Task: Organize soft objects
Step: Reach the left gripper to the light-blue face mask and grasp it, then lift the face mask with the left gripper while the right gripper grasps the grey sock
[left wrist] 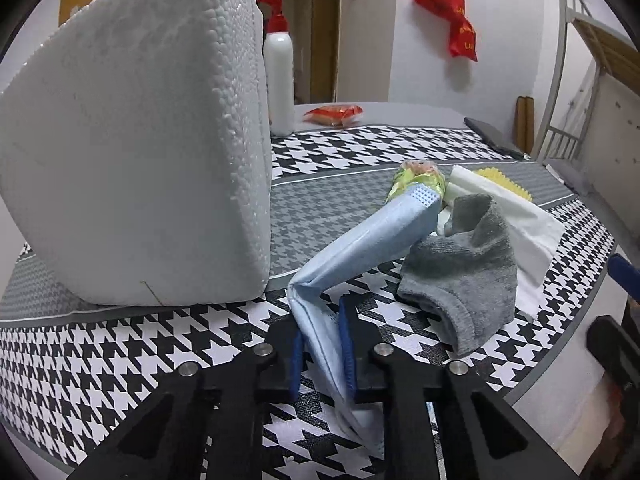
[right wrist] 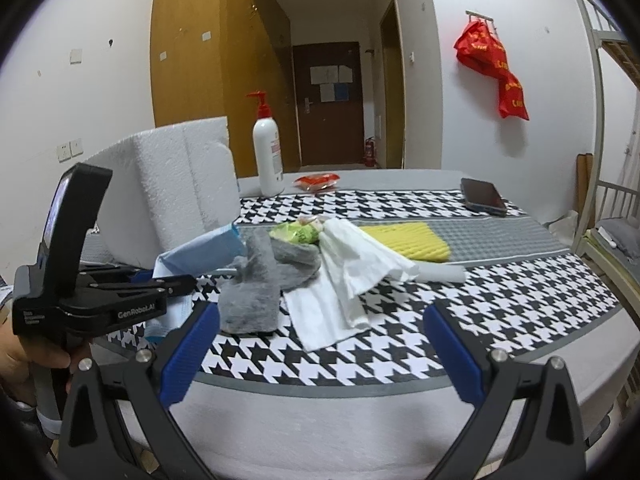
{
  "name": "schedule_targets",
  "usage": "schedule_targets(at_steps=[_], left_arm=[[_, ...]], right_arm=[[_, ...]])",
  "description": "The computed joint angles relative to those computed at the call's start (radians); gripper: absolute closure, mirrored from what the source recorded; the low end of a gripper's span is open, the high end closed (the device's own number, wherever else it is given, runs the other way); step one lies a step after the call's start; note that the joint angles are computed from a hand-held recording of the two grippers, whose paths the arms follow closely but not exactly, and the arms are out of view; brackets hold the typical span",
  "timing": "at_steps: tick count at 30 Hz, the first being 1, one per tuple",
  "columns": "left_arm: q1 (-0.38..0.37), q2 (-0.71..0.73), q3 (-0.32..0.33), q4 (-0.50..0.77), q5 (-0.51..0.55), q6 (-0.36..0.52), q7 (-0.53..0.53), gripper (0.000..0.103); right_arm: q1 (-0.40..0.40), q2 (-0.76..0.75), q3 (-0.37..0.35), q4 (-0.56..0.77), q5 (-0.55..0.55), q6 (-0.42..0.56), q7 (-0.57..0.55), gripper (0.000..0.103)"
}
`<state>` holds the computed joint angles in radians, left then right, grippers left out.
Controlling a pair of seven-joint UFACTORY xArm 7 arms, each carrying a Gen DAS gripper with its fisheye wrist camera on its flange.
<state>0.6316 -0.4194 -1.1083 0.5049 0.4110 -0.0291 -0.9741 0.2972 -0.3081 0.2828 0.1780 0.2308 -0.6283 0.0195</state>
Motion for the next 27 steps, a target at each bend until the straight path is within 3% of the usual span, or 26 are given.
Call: schedule_targets(at_steps=[7,12,21,27], left_arm=[[-0.128,-0.044,0.124,-0.079,-0.046,-0.04,0.022,0.089],[-0.211,-0.099,0.197,-0.143,-0.101,-0.068,0.033,0.09],[-0.397,-0.219,0.36,-0.276,-0.174,-0.068,0.075,0.095],[-0.474,-0.269,0.445,-0.33,-0.19,-0.058,0.102,0.095]], right_arm=[[0.024,0.051,-0.031,0.049,-0.063,0.025,0.035,0.0],[0.03,0.091,0.005,0.086,-0.033,0.02,-0.016,0.0],[0.064,0.132,-0.031,0.141,-0.083,0.055,-0.015,0.0],[0.066,0.142,0.015,0.176,-0.001,0.103,-0.087,0.0]])
